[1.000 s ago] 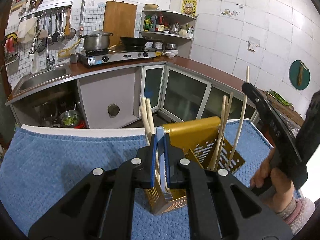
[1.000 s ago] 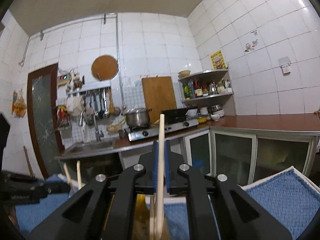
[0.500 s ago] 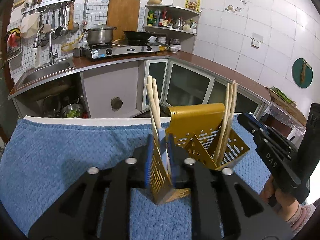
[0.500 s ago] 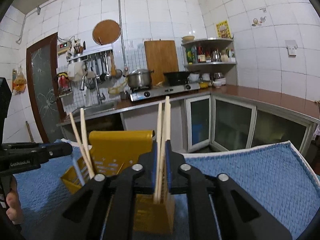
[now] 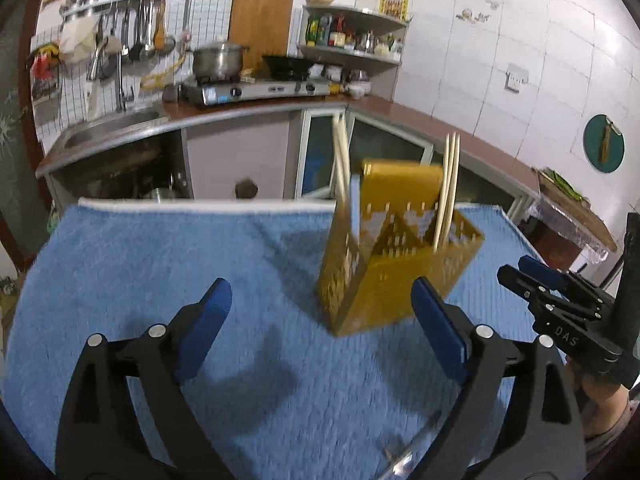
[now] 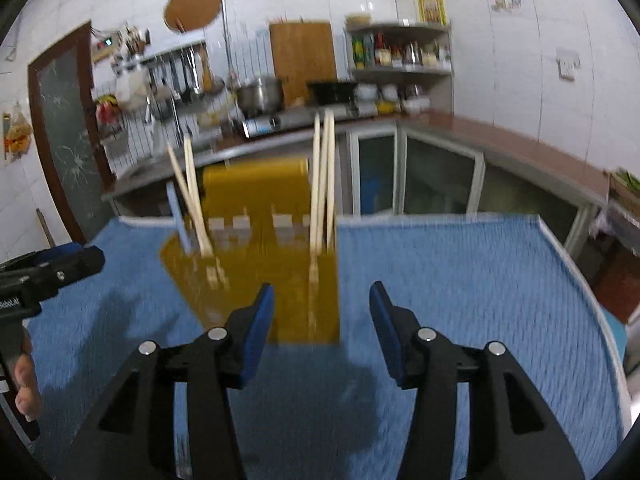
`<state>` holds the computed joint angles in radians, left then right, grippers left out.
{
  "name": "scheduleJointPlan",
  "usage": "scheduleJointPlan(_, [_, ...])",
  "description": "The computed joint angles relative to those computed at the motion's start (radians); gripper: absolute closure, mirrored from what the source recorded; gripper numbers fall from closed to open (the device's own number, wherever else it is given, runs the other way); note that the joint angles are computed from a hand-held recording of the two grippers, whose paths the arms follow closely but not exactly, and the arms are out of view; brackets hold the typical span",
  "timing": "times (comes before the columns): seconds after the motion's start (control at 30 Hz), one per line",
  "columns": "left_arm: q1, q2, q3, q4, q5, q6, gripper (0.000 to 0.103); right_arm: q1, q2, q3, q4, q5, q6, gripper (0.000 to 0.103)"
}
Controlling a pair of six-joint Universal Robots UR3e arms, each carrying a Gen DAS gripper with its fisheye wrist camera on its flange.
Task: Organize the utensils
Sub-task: 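Lower the left tool to the dark spoon while the right tool approaches the green fork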
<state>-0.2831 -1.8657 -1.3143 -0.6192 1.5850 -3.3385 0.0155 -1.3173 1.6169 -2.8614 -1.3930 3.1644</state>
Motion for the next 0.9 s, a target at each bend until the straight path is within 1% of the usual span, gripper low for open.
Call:
scheduleJointPlan(0.1, [0.016,0.051,-0.117,0.022,-0.035,0.003,0.012,0.014,-0.03,0.099,-0.036,-0.035,0.003,0.054])
scheduleJointPlan(0.33, [0.015,0.109,-0.287,0.065,-0.047,0.008,0.012,-0.002,-0.068,0.267,-0.082,-0.049,0.023,0.054])
scheduleJointPlan(0.5, [-0.009,0.133,-0.359,0.079,-0.044,0.012,0.012,-0.032,-0.122,0.388,-0.105,-0.035,0.046,0.054])
scheduleJointPlan(0.6, [-0.024,0.149,-0.403,0.092,-0.042,0.013,0.012,-0.035,-0.157,0.455,-0.128,-0.038,0.041,0.054])
scheduleJointPlan(0.9, [-0.058,0.19,-0.504,0.108,-0.059,0.029,0.013,-0.03,-0.201,0.543,-0.146,-0.052,0.047,0.054])
